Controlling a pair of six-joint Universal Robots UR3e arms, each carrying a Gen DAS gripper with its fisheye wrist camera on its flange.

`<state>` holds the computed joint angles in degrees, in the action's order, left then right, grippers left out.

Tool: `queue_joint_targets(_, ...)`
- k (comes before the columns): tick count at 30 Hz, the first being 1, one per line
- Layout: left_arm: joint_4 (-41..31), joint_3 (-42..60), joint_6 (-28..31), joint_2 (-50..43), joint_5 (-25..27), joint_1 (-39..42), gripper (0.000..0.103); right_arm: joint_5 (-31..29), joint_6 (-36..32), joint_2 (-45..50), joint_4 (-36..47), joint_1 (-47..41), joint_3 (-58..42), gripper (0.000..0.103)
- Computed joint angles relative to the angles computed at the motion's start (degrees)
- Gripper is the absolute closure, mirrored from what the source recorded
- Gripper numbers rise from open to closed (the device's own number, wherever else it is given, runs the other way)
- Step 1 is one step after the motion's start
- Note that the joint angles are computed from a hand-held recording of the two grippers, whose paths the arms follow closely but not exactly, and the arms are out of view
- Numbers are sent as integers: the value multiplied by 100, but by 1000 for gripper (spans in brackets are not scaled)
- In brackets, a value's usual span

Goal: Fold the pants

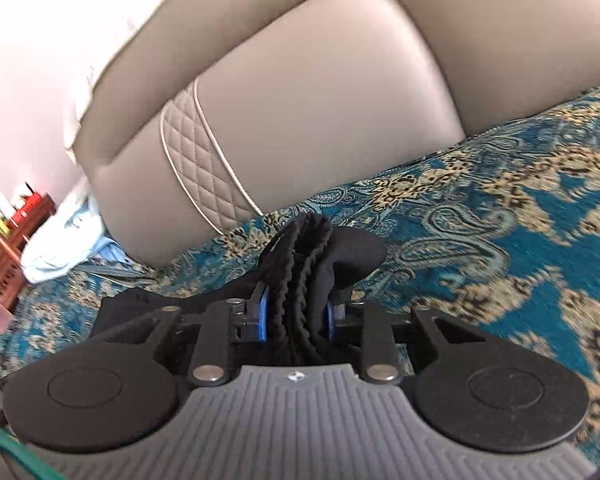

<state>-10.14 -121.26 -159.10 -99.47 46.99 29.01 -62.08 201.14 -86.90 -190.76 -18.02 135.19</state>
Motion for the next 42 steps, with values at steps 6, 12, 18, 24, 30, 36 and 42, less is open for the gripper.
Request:
queue_joint_targets(6, 688, 107, 56, -552, 867, -492, 81, -999, -312, 405, 463, 704, -745, 61)
queue_joint_targets(12, 856, 78, -100, -602, 1023, -505, 62, -1982, -697, 249, 689, 1028, -712, 26)
queue_joint_targets(18, 1543, -250, -66, -558, 1340, -565, 46, -2984, -1131, 446, 411, 1544, -718, 15)
queue_joint_targets(24, 1848, -435, 82, -664, 1542, -615, 39, -3664, -1444, 793, -276, 1904, -587, 8)
queue_joint_targets(30, 2193, -495, 159, -845, 1736, -779, 33, -2787, -1138, 668, -369, 1293, -288, 4)
queue_joint_targets(36, 2109, -413, 179, -886, 1746, -830, 29, -2674, -1123, 662, -307, 1212, -283, 3)
queue_joint_targets(42, 1730, -679, -20, -370, 1476, -542, 26, -3383, -1267, 194, -385, 1782, -129, 3)
